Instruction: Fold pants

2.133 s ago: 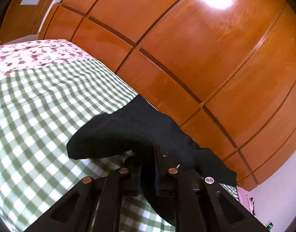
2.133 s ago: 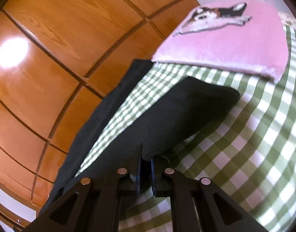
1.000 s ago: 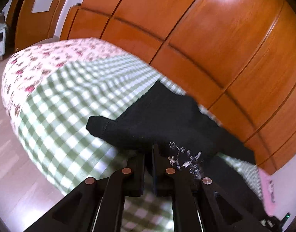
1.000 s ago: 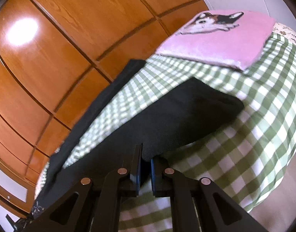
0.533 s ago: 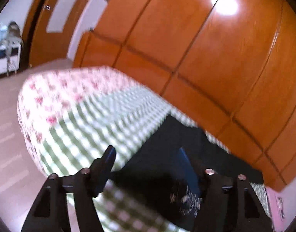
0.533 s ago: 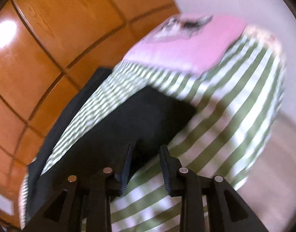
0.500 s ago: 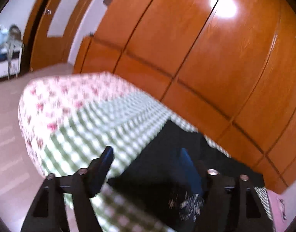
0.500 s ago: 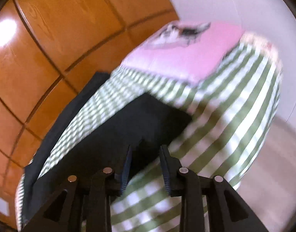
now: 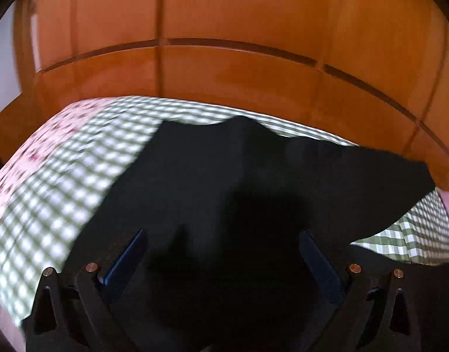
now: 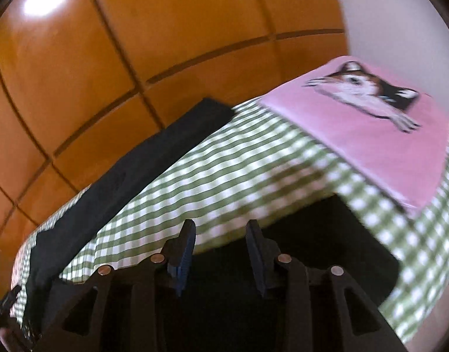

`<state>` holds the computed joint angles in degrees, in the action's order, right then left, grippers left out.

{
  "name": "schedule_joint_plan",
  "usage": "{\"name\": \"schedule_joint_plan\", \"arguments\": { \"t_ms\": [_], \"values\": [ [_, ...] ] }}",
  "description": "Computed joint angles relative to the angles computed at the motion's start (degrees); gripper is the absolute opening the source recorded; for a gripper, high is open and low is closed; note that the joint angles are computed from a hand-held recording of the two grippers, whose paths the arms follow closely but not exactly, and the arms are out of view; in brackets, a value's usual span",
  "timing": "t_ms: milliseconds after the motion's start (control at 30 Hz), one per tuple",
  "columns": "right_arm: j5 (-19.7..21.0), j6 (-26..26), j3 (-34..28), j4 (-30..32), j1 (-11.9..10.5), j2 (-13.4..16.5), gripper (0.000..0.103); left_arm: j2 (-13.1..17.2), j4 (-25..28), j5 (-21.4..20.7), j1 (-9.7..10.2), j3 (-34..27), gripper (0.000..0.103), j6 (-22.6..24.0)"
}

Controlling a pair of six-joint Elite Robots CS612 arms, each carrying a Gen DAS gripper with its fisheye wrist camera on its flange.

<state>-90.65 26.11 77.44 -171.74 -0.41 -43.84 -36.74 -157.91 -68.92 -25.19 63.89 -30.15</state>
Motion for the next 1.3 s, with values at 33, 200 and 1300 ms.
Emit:
{"name": "schedule_joint_plan", "arguments": {
  "t_ms": [33, 200, 1300],
  "values": [
    [0.2, -0.8, -1.4, 1.3, 0.3, 0.7, 0.036, 0.5, -0.2, 0.3, -0.16, -0.7, 0.103, 0.5],
    [1.6, -2.9, -7.6, 6.6, 1.2, 4.2, 0.037, 4.2, 2.4, 0.4, -0.22, -7.0, 0.103, 0.9],
    [9.9, 15.6, -55.8, 21.2, -1.5, 31.9, 0.052, 7.5, 6.8, 0.1, 0.27, -10.2, 0.103, -4.5]
  ]
}}
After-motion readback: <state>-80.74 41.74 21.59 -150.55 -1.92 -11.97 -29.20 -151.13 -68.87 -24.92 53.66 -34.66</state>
